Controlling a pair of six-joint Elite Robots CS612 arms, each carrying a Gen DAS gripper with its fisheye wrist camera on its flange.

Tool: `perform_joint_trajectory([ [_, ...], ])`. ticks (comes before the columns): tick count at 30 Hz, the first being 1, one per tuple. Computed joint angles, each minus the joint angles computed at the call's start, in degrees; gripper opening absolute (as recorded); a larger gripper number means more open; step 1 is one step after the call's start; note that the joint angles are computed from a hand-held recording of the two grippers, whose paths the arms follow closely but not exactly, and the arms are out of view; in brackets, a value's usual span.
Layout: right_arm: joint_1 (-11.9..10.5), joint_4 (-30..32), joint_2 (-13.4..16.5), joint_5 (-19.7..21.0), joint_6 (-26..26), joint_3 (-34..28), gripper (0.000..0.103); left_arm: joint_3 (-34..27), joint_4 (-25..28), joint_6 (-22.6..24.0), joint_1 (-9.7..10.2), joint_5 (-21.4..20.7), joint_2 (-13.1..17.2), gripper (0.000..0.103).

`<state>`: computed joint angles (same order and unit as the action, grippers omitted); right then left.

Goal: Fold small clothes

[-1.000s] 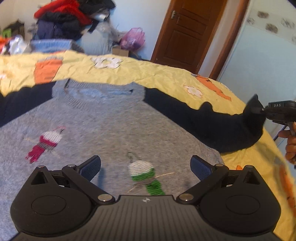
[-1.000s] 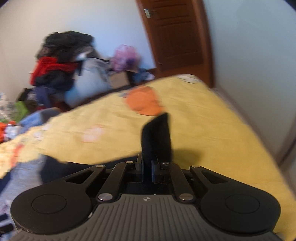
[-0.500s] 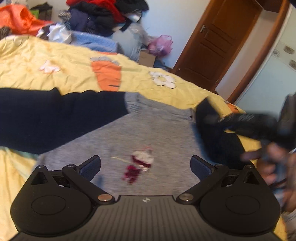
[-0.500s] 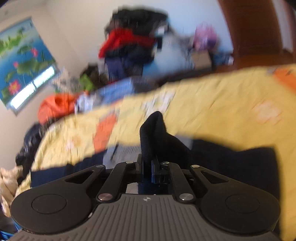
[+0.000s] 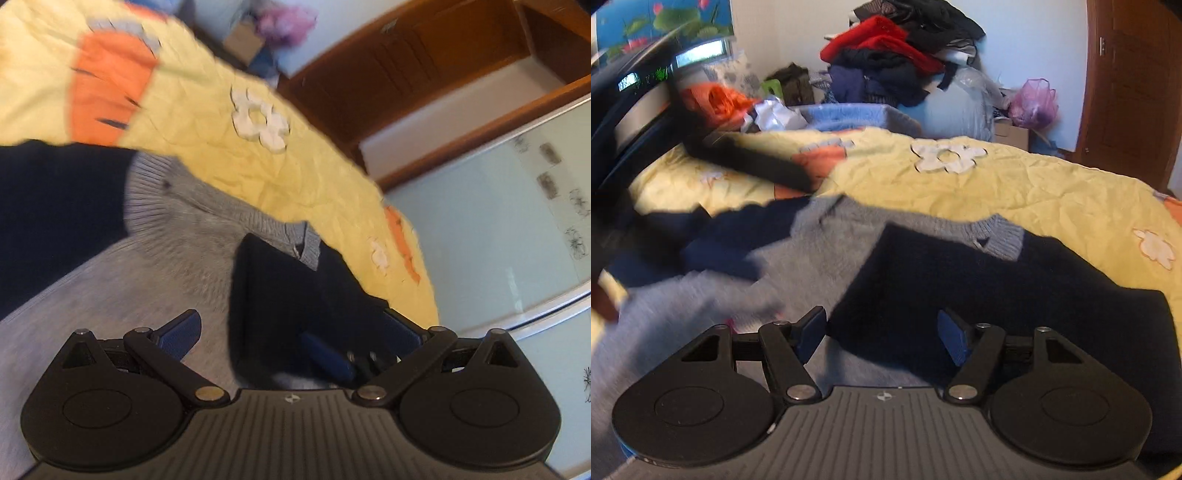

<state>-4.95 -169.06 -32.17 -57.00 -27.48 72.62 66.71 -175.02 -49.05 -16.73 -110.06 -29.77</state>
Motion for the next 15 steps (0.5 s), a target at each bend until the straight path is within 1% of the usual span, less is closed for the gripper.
perform_joint_trajectory([
  [1,-0.08,-0.75,-0.01,0.12,-0.05,0.29,0.067,-2.33,3.56,1.05,0.12,-0.73,0.91,0.103],
  [3,0.18,-2.85,0.13,-0.54,-0.06,0.62,0.064,-6.02,8.77,2.93,0.25,-0.94,2.44,0.103],
  [4,0.28,-2.99,0.1,-0.78,-0.81,0.75,0.064,-7.78,10.27,2.47,0.46,-1.8,3.44,0.103],
  [5,0.47,-3.28,0.15,-1.06,-1.67,0.82,0.06,-9.19,10.12,1.16,0.72,-3.21,4.45,0.103],
  [6,0.94,-4.33,0.45,-1.95,-2.14,0.71,0.054,-10.4,9.3,0.45,0.94,-4.55,5.35,0.103],
  [8,1.18,-5.51,0.53,-2.91,-2.41,0.93,0.053,-13.2,9.47,0.38,1.2,-7.2,6.98,0.103],
  [9,1.31,-6.03,0.68,-2.9,-2.21,0.85,0.05,-14.77,10.4,0.38,1.32,-8.39,7.84,0.103],
  [10,1.36,-6.59,0.69,-3.17,-1.66,0.98,0.045,-16.47,12.0,1.2,1.41,-9.53,8.67,0.103],
  [11,1.45,-7.29,0.68,-3.66,-1.0,1.15,0.043,-17.81,13.37,1.8,1.42,-9.76,9.31,0.103],
  [13,1.55,-7.58,0.52,-3.4,-0.27,1.48,0.04,-19.57,13.12,0.72,1.61,-10.88,10.47,0.102],
  [14,1.49,-7.46,0.38,-3.22,0.21,1.67,0.036,-19.94,13.9,1.06,1.6,-10.68,10.56,0.087],
  [15,1.46,-7.82,0.27,-3.3,0.5,1.93,0.032,-20.29,15.32,1.5,1.6,-10.61,10.58,0.049],
])
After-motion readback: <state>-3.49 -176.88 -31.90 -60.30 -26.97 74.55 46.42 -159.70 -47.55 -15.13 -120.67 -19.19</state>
